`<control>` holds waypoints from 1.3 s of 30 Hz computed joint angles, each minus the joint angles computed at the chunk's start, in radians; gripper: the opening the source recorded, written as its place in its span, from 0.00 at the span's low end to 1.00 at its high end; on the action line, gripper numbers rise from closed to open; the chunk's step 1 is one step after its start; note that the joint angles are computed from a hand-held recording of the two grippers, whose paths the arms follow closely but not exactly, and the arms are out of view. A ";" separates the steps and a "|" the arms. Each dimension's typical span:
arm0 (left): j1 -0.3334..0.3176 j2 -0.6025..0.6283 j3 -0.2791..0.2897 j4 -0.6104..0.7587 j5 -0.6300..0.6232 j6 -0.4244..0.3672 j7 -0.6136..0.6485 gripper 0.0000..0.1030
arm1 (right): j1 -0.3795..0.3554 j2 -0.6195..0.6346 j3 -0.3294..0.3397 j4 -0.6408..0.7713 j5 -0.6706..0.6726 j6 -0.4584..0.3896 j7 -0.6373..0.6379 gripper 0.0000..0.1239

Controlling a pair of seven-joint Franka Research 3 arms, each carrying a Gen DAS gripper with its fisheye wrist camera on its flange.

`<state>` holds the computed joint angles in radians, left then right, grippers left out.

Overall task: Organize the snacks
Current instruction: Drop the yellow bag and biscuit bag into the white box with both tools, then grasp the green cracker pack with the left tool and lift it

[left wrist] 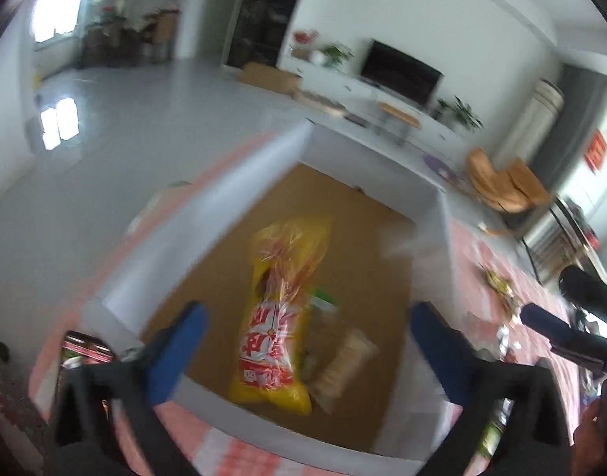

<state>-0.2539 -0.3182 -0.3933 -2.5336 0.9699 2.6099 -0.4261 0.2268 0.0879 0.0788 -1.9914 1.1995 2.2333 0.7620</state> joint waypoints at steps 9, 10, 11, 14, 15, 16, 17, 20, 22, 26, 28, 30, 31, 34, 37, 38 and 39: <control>-0.092 0.133 -0.105 0.082 0.161 0.022 -0.113 1.00 | -0.029 -0.082 -0.049 -0.251 -0.057 0.416 -0.314 0.63; -0.113 0.167 -0.112 0.112 0.185 0.029 -0.120 1.00 | -0.043 -0.075 -0.062 -0.287 -0.065 0.494 -0.367 0.63; -0.138 0.230 -0.127 0.165 0.230 0.034 -0.131 1.00 | -0.062 -0.061 -0.077 -0.316 -0.071 0.558 -0.409 0.63; -0.217 0.425 -0.141 0.323 0.312 0.007 -0.112 1.00 | -0.146 -0.012 -0.127 -0.371 -0.087 0.659 -0.485 0.63; -0.248 0.508 -0.139 0.389 0.330 -0.007 -0.093 1.00 | -0.181 0.003 -0.139 -0.381 -0.074 0.674 -0.517 0.63; -0.271 0.584 -0.130 0.450 0.328 -0.015 -0.056 1.00 | -0.208 0.009 -0.140 -0.390 -0.052 0.682 -0.547 0.63; -0.289 0.638 -0.122 0.495 0.302 -0.024 -0.015 1.00 | -0.237 0.016 -0.145 -0.395 -0.028 0.686 -0.580 0.63; -0.336 0.779 -0.088 0.612 0.215 -0.083 0.092 1.00 | -0.303 0.025 -0.150 -0.412 0.053 0.686 -0.682 0.63; -0.379 0.825 -0.062 0.668 0.178 -0.151 0.131 1.00 | -0.322 0.010 -0.152 -0.426 0.065 0.678 -0.694 0.63; -0.446 0.869 -0.002 0.723 0.140 -0.235 0.185 1.00 | -0.323 0.002 -0.132 -0.427 0.267 0.705 -0.893 0.64; -0.482 0.878 0.045 0.727 0.114 -0.234 0.211 1.00 | -0.316 -0.002 -0.140 -0.431 0.276 0.705 -0.910 0.64; -0.488 0.842 0.060 0.679 0.132 -0.227 0.166 1.00 | -0.315 0.020 -0.145 -0.414 0.310 0.703 -0.943 0.64; -0.488 0.814 0.056 0.641 0.142 -0.227 0.141 1.00 | -0.315 0.021 -0.147 -0.415 0.320 0.700 -0.953 0.64; -0.537 0.810 0.113 0.638 0.132 -0.208 0.134 1.00 | -0.311 0.027 -0.148 -0.408 0.329 0.704 -0.951 0.64; -0.557 0.808 0.136 0.636 0.127 -0.198 0.133 1.00 | -0.307 0.034 -0.148 -0.402 0.345 0.714 -0.961 0.64; -0.560 0.810 0.140 0.638 0.125 -0.197 0.135 1.00 | -0.307 0.033 -0.148 -0.402 0.349 0.717 -0.965 0.64; -0.563 0.810 0.143 0.639 0.123 -0.196 0.137 1.00 | -0.306 0.033 -0.149 -0.402 0.353 0.717 -0.969 0.64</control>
